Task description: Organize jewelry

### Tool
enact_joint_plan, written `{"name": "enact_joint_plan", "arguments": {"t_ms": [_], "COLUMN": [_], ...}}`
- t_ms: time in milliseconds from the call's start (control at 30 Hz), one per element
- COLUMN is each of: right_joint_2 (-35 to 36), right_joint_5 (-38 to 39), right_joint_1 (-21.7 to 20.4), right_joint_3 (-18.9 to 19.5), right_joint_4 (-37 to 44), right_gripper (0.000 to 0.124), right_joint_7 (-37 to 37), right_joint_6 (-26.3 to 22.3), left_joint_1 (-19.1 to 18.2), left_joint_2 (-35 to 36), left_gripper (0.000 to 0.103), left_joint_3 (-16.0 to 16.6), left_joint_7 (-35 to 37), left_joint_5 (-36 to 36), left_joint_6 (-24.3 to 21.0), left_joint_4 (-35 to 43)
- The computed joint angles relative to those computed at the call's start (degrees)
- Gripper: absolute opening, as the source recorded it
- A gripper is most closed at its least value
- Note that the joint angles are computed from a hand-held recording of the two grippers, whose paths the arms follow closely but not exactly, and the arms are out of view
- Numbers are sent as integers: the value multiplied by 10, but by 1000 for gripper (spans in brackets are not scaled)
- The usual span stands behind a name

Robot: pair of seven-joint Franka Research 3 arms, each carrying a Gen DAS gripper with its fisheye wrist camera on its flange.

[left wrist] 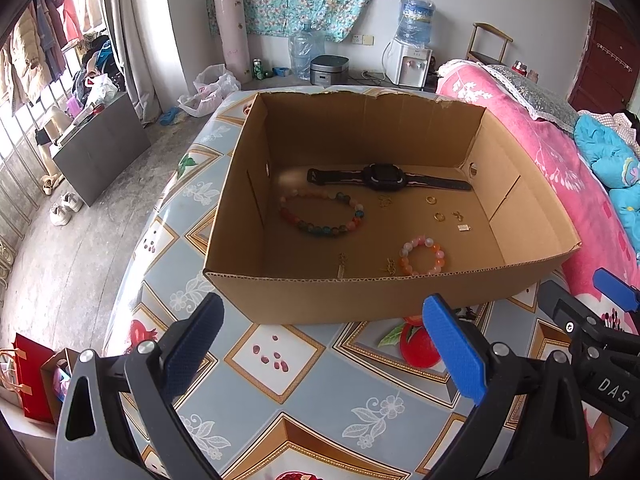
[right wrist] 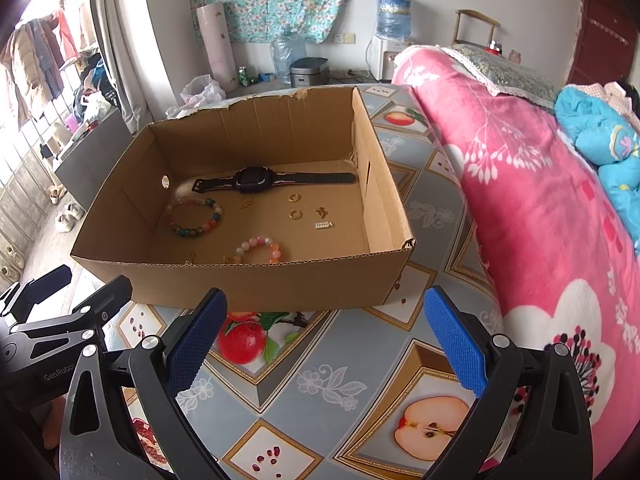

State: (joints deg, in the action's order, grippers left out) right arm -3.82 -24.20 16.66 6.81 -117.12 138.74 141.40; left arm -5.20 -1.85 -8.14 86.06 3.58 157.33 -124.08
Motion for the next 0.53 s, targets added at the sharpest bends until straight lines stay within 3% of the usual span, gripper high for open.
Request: {"name": "enact_joint_plan", "arguments": {"t_ms": [533], "right_joint_2": [-5], "right_joint_5": [4], "right_joint_1": [-3], "right_joint_3": [0], "right_joint_4": [-7], "right_gripper": [95], "right_joint_7": [-6], "right_joint_6": [5], "left_joint_1": [-3], "left_joint_2": [-7], "left_gripper": [98], "left_joint_3": [-1], "left_joint_7": [-11], "left_joint_5": [-4], "left_joint_6": [-2], "left_joint_4": [-8]}}
